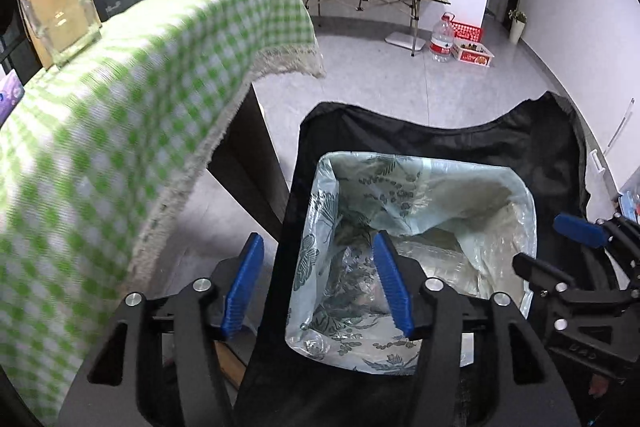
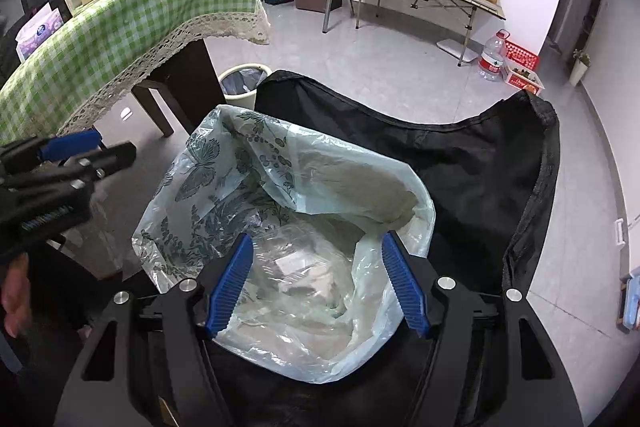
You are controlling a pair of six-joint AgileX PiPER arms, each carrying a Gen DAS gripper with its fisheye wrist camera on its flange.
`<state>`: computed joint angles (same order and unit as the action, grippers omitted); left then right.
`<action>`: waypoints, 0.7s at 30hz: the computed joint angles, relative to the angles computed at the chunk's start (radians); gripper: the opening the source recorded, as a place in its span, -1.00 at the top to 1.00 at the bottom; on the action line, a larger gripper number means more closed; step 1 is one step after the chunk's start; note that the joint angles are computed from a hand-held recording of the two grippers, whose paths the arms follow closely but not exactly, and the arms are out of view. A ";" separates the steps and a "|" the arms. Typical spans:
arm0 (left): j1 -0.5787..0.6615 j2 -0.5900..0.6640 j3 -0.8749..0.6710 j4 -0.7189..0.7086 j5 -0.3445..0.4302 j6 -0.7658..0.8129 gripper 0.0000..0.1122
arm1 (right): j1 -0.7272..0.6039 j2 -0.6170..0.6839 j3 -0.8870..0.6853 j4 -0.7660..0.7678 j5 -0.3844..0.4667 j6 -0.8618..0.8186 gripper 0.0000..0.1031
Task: Collect trash
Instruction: 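Carry both items to the lined black bin and open both tools over it, then move both tools back from the bin to the table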
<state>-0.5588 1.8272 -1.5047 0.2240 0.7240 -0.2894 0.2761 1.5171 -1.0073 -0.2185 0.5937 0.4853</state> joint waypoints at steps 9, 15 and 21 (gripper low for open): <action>0.016 -0.002 -0.064 -0.097 0.064 0.063 -0.27 | 0.019 0.013 -0.021 -0.005 0.009 0.019 -0.25; 0.032 -0.033 -0.092 -0.171 0.092 0.141 -0.37 | 0.039 0.004 -0.031 -0.051 0.024 0.070 -0.37; 0.057 -0.113 -0.069 -0.215 0.082 0.187 -0.56 | 0.075 -0.026 -0.056 -0.128 0.016 0.181 -0.42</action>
<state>-0.5015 1.7138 -1.5734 0.0088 0.8058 -0.1029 0.3507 1.4914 -1.0629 -0.3461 0.6095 0.6660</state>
